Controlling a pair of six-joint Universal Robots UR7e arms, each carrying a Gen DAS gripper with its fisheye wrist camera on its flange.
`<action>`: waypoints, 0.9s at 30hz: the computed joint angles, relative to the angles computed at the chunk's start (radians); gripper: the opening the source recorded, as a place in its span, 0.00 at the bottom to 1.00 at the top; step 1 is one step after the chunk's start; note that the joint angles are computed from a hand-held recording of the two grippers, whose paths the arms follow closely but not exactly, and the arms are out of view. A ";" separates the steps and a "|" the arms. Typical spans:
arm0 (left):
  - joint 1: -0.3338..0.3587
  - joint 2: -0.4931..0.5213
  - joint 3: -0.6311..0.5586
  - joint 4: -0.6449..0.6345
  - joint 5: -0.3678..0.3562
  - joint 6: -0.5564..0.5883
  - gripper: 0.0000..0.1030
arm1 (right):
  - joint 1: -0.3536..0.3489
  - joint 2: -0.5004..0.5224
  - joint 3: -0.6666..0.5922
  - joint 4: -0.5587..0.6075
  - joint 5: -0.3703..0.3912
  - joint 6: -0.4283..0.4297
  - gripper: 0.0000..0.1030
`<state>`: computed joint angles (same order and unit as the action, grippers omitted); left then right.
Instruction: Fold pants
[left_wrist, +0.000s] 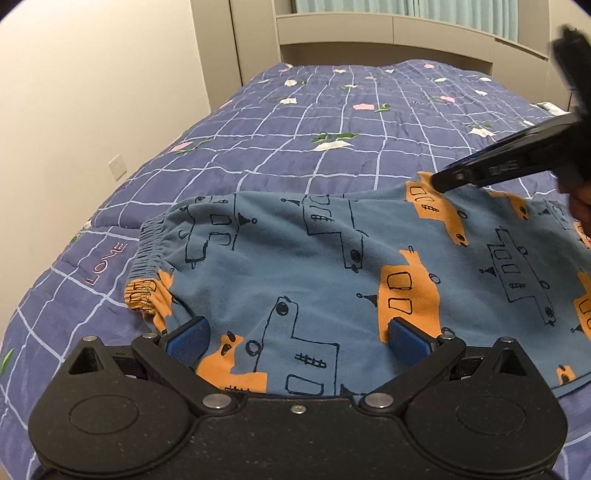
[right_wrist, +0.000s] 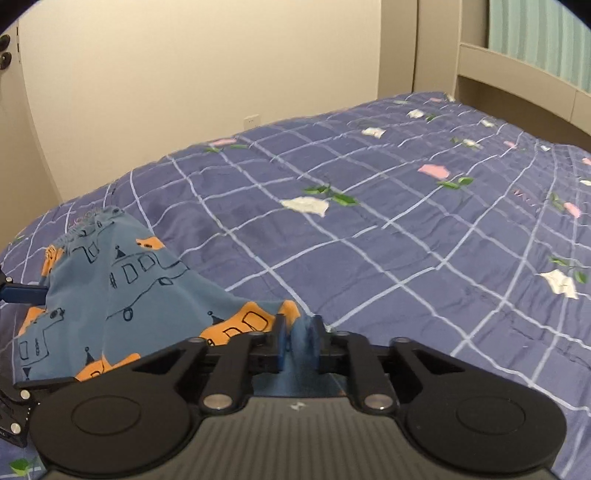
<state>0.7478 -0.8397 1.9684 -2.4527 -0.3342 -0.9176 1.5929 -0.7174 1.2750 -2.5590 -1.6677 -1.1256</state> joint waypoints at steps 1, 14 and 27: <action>-0.002 -0.003 -0.014 0.041 -0.005 -0.026 0.99 | -0.006 -0.023 0.024 -0.019 0.015 -0.001 0.58; -0.061 0.177 -0.175 -0.235 -0.067 0.299 0.99 | -0.190 -0.428 0.533 -0.561 -0.001 -0.022 1.00; -0.082 0.397 -0.444 -0.117 -0.125 0.351 0.99 | -0.361 -0.571 0.620 -0.572 0.089 0.166 1.00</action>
<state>0.6654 -0.4427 1.5246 -2.5694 -0.4594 -0.5669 1.2316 -1.2883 1.8947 -3.1311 -1.5785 -0.9600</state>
